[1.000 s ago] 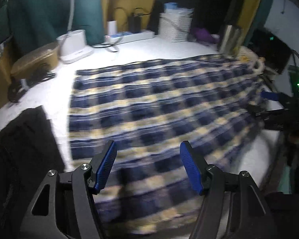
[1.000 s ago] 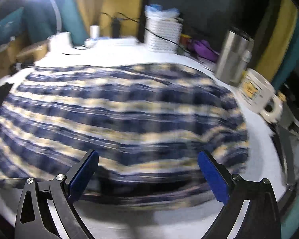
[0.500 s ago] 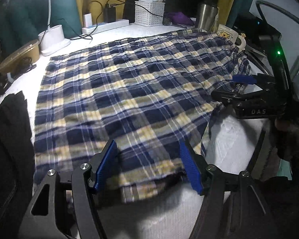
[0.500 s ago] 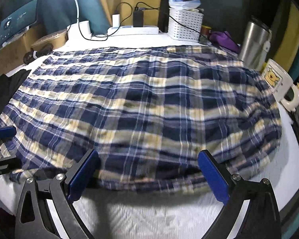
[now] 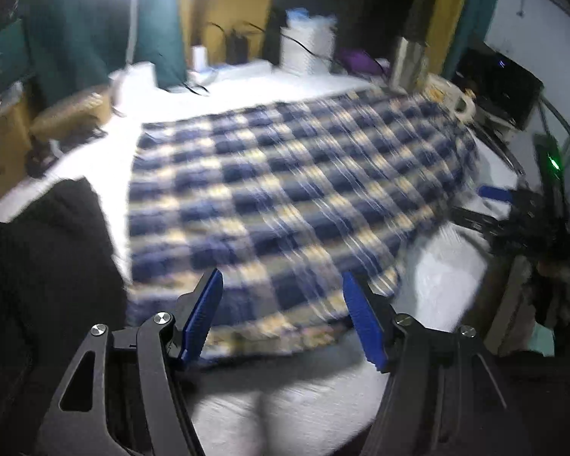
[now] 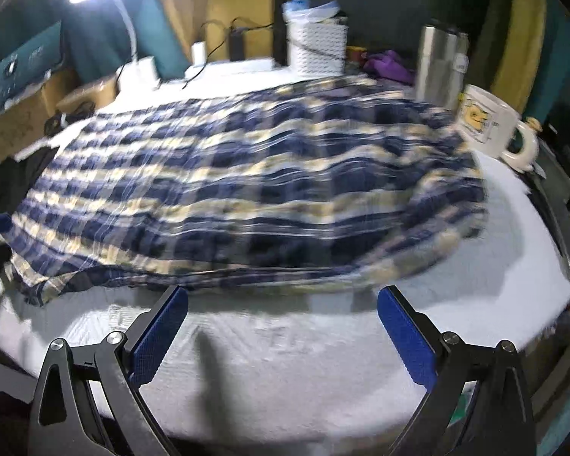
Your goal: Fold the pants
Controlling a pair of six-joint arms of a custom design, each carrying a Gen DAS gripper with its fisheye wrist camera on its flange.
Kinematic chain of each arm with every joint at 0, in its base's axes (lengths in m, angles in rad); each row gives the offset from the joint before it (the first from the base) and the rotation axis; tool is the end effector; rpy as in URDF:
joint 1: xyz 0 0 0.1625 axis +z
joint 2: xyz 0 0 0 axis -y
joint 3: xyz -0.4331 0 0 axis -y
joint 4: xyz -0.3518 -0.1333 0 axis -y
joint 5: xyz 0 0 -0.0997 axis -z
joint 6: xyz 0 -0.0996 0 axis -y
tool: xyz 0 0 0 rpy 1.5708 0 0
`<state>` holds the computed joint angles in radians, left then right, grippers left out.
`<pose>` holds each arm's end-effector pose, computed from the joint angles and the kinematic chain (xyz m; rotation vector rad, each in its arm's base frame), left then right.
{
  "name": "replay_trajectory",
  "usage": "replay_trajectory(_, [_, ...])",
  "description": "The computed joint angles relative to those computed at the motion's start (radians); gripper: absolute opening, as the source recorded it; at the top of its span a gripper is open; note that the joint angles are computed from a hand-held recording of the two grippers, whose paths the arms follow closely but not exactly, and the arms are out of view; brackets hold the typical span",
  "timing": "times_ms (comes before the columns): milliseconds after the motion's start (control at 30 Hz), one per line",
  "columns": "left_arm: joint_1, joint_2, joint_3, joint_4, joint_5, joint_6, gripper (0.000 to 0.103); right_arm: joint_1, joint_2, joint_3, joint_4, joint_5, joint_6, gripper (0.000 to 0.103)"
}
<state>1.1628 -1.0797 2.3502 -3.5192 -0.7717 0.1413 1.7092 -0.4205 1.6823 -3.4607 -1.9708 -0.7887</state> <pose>0.0175 -0.4755 0.2168 0.2917 2.2869 -0.9248 0.1815 -0.6178 -0.0115 0.9724 -2.3141 0.6087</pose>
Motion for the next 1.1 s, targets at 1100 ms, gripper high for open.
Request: replay_trajectory(1100, [0.096, 0.011, -0.122, 0.189, 0.159, -0.117, 0.068, -0.018, 0.093, -0.277, 0.128, -0.041, -0.038, 0.100])
